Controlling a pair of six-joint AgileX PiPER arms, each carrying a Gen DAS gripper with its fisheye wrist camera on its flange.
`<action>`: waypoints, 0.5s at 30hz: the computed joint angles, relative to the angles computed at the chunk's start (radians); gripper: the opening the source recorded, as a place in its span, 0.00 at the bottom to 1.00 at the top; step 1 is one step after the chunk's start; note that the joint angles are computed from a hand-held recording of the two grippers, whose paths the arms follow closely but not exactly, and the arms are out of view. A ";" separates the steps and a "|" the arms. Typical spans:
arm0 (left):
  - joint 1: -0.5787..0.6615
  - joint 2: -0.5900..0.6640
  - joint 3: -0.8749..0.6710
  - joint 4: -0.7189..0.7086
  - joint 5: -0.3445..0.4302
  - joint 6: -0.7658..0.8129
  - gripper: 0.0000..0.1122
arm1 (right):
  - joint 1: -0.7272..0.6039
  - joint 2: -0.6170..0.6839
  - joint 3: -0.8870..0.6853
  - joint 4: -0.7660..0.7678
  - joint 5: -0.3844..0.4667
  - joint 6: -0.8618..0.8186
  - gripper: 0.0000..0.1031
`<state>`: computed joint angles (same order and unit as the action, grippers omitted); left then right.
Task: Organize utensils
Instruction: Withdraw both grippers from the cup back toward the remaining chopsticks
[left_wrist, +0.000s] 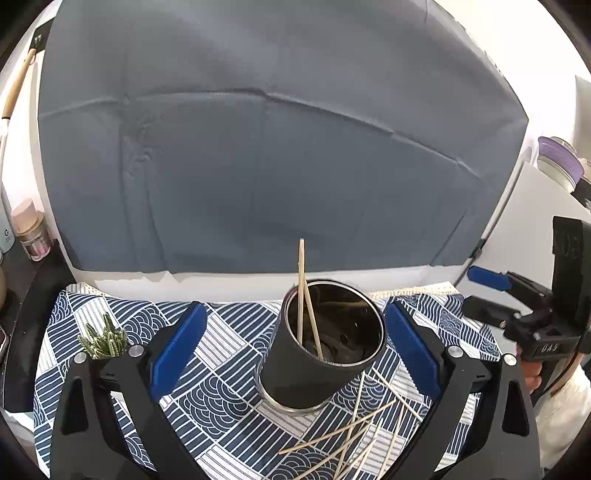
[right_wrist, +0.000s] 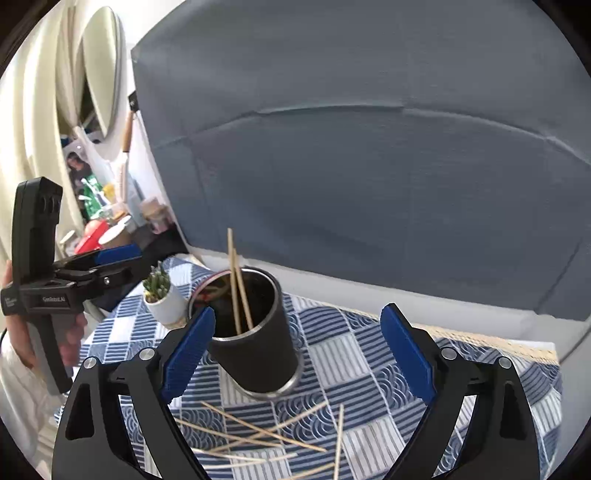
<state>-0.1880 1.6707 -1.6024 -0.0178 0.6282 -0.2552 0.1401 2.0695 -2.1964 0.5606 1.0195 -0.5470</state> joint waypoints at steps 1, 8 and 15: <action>0.008 0.003 0.004 -0.032 0.003 0.034 0.85 | -0.002 -0.014 0.020 -0.012 -0.010 0.004 0.84; 0.035 0.021 0.040 -0.209 0.024 0.256 0.86 | -0.018 -0.098 0.181 -0.097 -0.081 0.060 0.84; 0.068 0.070 0.067 -0.376 0.078 0.482 0.86 | -0.019 -0.162 0.334 -0.181 -0.151 0.121 0.84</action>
<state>-0.1198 1.7407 -1.5355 -0.3942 0.7062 0.2270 0.1215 1.9076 -1.8620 0.3799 0.8687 -0.4259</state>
